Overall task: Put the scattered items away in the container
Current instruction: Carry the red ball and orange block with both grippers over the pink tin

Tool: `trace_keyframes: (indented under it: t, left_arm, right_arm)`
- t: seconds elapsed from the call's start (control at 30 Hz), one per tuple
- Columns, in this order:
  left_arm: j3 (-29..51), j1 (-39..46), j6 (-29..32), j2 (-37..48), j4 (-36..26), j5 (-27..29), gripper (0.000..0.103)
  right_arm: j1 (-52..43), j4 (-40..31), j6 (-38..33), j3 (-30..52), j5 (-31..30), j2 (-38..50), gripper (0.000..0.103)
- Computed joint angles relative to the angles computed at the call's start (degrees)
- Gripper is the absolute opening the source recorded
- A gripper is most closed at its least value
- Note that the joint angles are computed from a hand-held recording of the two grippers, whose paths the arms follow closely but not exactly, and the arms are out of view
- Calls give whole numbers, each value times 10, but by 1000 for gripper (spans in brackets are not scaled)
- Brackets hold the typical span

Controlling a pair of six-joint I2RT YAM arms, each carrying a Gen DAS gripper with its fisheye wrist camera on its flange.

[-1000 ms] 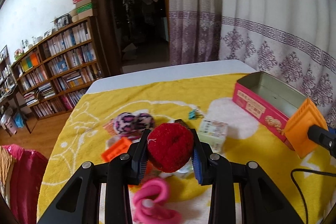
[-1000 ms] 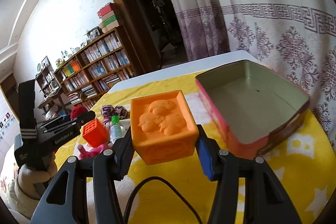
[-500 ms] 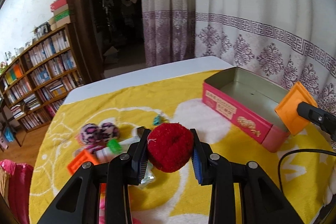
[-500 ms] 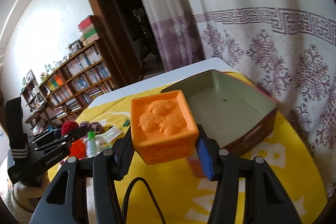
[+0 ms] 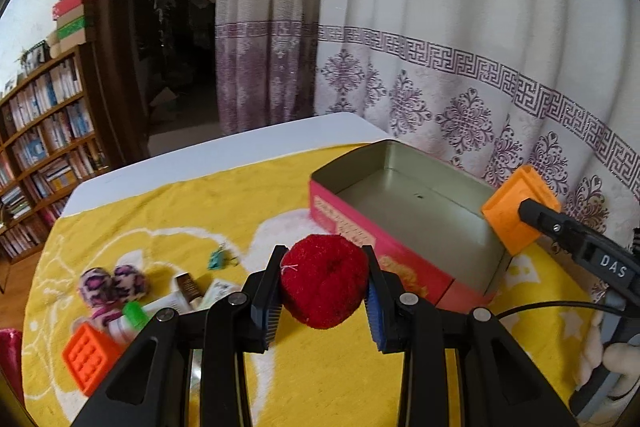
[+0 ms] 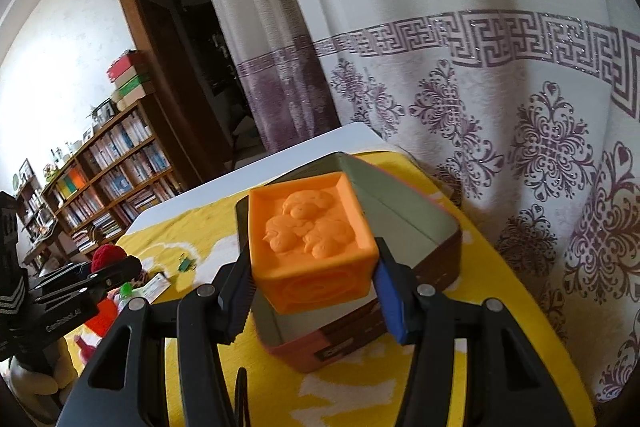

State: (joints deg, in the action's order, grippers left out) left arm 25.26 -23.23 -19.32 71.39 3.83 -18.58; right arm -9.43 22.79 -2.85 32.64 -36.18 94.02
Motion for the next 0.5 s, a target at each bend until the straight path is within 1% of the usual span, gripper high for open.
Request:
trace_keyframes:
  t: [0.4,0.5]
  left_arm:
    - [106,-20,14,120,42,51,37]
    - [132,-17,13,151,50,74,37]
  right_arm:
    - [-3,11,-2,31,25,39,58]
    - [-3,21,-4,33,31,47,58]
